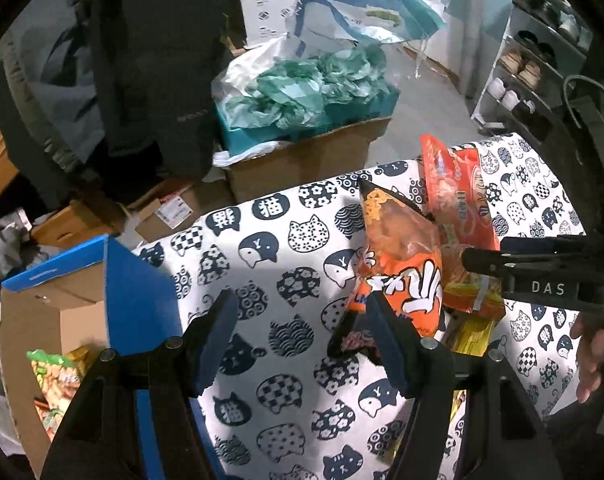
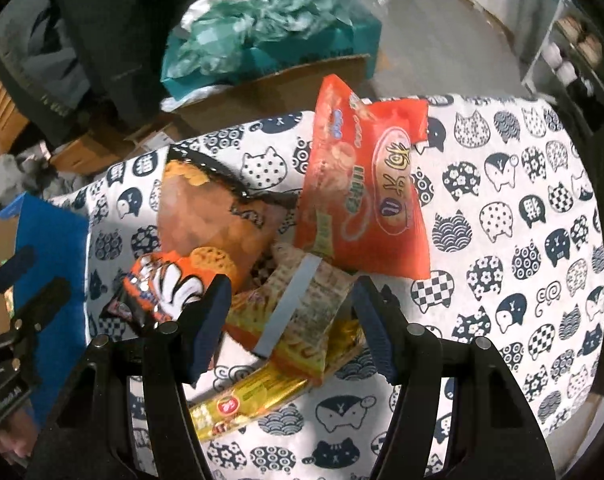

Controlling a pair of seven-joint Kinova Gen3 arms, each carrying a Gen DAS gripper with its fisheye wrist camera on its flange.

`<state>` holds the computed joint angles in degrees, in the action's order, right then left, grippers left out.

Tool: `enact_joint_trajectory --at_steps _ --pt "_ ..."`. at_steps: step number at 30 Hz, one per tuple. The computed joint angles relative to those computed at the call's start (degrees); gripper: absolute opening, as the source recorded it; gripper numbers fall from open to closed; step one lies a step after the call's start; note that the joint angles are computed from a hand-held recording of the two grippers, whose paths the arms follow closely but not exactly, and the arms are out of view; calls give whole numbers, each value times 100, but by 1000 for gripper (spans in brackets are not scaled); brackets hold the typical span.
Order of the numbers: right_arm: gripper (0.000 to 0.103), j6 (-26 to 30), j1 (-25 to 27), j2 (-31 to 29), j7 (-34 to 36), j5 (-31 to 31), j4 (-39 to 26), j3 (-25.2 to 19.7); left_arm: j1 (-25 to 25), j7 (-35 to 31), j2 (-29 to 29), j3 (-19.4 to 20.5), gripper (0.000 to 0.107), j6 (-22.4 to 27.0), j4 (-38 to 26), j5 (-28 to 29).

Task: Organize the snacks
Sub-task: 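Grasp the beige striped bag with the right gripper while the left grasps the orange-white chip bag, then lift both held bags and carry them toward the cardboard box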

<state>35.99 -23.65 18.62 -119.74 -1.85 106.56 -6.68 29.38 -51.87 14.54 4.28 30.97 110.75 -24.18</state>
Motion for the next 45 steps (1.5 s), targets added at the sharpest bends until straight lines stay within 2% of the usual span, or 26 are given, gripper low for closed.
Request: enact_joint_trajectory --at_steps 4,8,13,17,21,27,31,34,37,42,44,45 --pt "64 -44 74 181 56 -88 -50 -15 61 36 160 -24 68 6 -49 -44" --pt "64 -79 137 368 151 -211 -91 -59 -59 -166 238 33 68 -17 -72 221" --pt "63 56 -153 408 94 181 -153 75 -194 -499 290 136 73 -51 -140 605" --pt "50 360 -341 410 141 537 -217 117 -262 -794 331 233 79 -132 -202 963" --pt "47 590 -544 384 -14 930 -168 222 -180 -1006 457 253 80 -35 -372 1157" --pt "47 436 -156 213 97 747 168 176 37 -1135 777 223 81 196 -682 1209" --pt "49 27 414 16 631 148 516 -25 222 -1110 1017 121 81 346 -873 1126" --pt "52 -120 516 41 848 -70 589 -50 239 -1178 1153 105 88 331 -935 1123" --pt "56 -103 452 178 868 -99 535 -11 89 -1364 1219 198 88 167 -907 1308" --pt "55 -138 487 383 1013 -280 438 -64 -88 -1722 1288 321 87 -80 -858 1613" --pt "47 -114 425 473 1012 -273 364 -37 -153 -1902 1334 376 69 -88 -885 1758" --pt "45 -115 337 469 930 -200 359 26 -59 -1887 1385 283 69 12 -954 1729"
